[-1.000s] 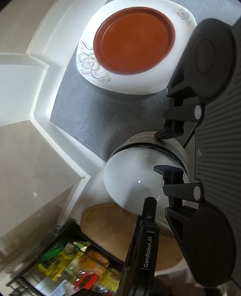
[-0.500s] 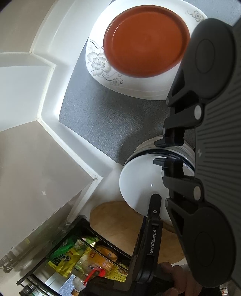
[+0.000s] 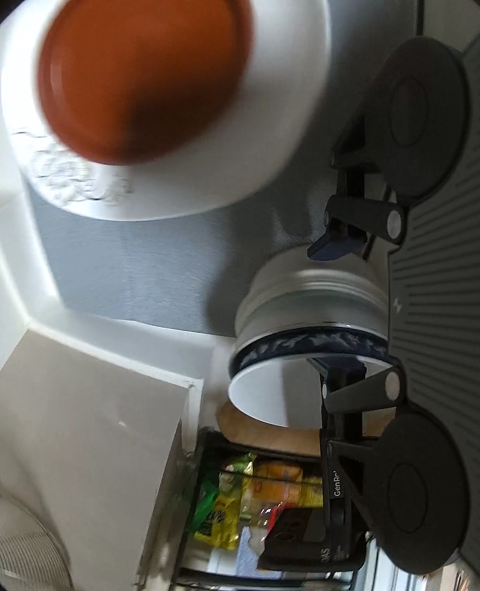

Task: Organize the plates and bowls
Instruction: 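Lower the bowl stack onto the orange plate with both grippers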

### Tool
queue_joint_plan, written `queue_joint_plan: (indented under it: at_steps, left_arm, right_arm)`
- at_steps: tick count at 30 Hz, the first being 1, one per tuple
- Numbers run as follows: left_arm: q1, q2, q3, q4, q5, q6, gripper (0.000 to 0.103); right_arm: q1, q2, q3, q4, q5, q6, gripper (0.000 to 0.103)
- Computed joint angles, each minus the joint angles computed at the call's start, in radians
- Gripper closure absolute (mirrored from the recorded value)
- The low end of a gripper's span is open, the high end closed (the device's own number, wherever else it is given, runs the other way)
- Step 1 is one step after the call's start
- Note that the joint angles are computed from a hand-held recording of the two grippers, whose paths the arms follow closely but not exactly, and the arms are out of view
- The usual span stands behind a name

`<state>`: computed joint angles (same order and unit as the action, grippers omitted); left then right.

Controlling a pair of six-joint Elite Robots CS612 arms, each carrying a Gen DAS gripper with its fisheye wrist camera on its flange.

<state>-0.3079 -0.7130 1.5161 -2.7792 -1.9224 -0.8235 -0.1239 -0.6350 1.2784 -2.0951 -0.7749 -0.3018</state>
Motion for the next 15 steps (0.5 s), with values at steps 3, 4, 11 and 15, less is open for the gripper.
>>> queue_joint_plan:
  at_steps: [3, 4, 11, 15]
  left_arm:
    - [0.005, 0.017, 0.0, -0.042, -0.033, -0.068, 0.031]
    - [0.005, 0.019, 0.0, -0.048, -0.034, -0.078, 0.031]
    - [-0.031, -0.026, 0.002, 0.035, 0.096, 0.11, 0.052]
    - [-0.042, -0.041, 0.011, 0.057, 0.121, 0.144, 0.054]
  right_arm:
    - [0.001, 0.005, 0.011, -0.032, 0.003, 0.03, 0.039]
    - [0.0, 0.006, 0.013, -0.036, 0.007, 0.036, 0.039]
    - [0.01, -0.015, 0.01, -0.01, -0.055, -0.085, 0.049]
    - [0.007, -0.02, 0.004, 0.009, -0.068, -0.114, 0.055]
